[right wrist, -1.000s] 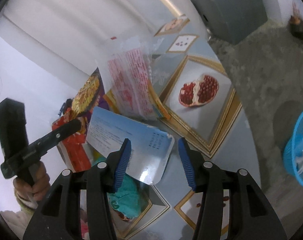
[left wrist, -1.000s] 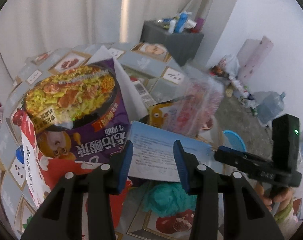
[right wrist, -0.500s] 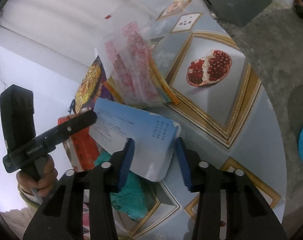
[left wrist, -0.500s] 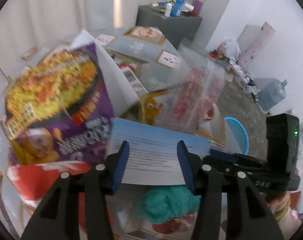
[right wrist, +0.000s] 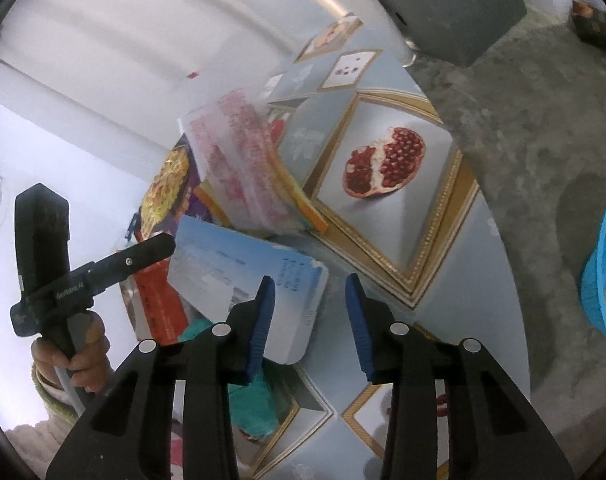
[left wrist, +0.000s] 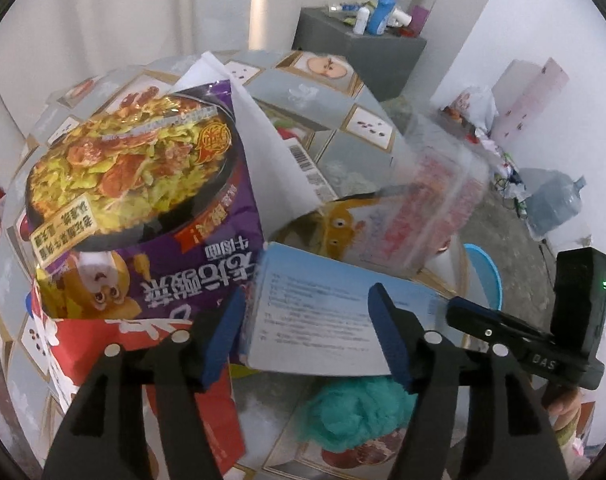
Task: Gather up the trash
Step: 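Close the right gripper on the blue-and-white box and lift it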
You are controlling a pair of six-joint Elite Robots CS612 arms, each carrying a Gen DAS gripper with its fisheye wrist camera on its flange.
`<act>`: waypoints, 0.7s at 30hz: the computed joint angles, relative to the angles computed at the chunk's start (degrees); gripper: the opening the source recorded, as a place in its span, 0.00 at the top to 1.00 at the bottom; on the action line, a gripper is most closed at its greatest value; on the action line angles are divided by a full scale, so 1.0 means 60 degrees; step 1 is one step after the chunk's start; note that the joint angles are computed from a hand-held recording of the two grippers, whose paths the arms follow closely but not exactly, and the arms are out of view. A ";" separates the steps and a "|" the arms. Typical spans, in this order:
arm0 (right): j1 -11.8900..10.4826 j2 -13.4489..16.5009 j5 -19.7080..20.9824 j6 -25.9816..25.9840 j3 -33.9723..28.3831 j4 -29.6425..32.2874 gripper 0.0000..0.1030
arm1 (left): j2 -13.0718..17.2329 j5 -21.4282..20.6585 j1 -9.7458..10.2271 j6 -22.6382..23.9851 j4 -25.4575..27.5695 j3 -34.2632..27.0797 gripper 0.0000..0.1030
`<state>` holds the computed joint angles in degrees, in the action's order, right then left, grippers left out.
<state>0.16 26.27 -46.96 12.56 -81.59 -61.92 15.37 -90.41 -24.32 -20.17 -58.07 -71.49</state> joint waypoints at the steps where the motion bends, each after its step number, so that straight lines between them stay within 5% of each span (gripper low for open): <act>1: -0.0014 0.0006 0.0045 -0.0043 0.0006 0.0060 0.61 | -0.0053 -0.0045 0.0021 0.0047 0.0044 0.0131 0.37; 8: 0.0020 0.0008 0.0425 -0.0251 0.0121 0.0082 0.58 | -0.0286 -0.1192 0.0202 0.0067 0.0225 0.0818 0.37; 21: -0.0108 0.0064 0.0713 0.0232 -0.0062 -0.0553 0.58 | -0.0104 -0.1591 0.0109 -0.0161 -0.0265 0.0214 0.37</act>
